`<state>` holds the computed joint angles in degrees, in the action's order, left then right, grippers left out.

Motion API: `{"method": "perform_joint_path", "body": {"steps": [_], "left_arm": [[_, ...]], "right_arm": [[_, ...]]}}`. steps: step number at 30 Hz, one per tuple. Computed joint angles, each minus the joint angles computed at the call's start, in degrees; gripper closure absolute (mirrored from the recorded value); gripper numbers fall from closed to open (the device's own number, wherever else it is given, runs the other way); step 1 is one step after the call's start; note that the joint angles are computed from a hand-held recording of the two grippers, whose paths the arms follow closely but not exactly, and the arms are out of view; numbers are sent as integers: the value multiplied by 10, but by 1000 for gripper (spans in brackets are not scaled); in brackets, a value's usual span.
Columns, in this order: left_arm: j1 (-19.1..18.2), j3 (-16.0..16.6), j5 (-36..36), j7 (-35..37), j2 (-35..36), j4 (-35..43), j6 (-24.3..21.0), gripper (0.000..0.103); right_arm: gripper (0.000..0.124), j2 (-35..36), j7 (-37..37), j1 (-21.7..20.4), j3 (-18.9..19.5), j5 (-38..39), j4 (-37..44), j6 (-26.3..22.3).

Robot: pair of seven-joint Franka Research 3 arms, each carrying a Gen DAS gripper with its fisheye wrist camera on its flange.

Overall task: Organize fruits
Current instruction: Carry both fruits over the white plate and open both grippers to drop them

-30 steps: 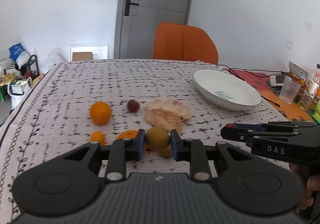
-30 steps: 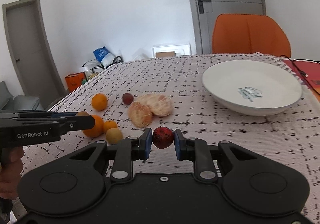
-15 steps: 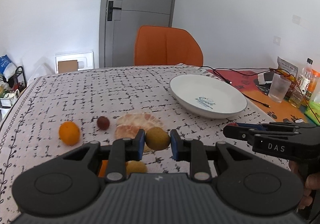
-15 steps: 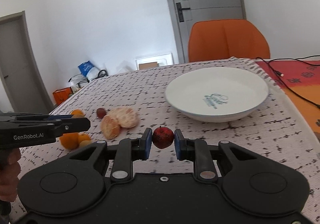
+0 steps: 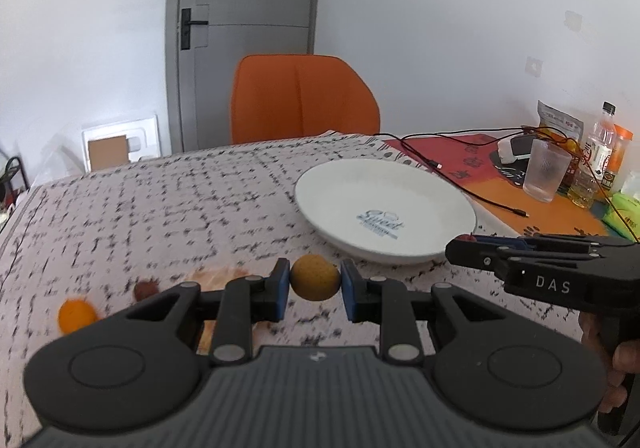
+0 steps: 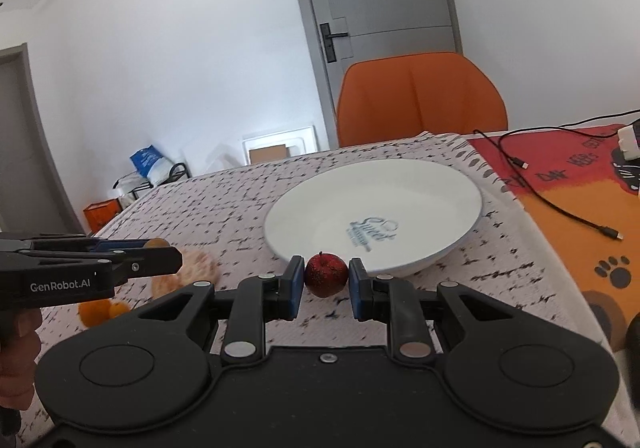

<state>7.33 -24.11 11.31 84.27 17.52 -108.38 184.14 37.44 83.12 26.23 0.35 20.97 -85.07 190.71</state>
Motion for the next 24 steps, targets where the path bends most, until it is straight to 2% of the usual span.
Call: {"method": "perform_joint_path", "body": {"steps": [8,12,24], "left_arm": [[-62,48,12,-7,50,88,-32,77],[-82,60,10,-4,76,129,-54,77],[-116,64,-10,30,146,231,-111,77]], "right_arm": [[102,32,11,-16,3,-6,52,-21],[102,44,13,-29,14,-13,71,-26],[102,66,35,-34,5,-17,108,-42]]}}
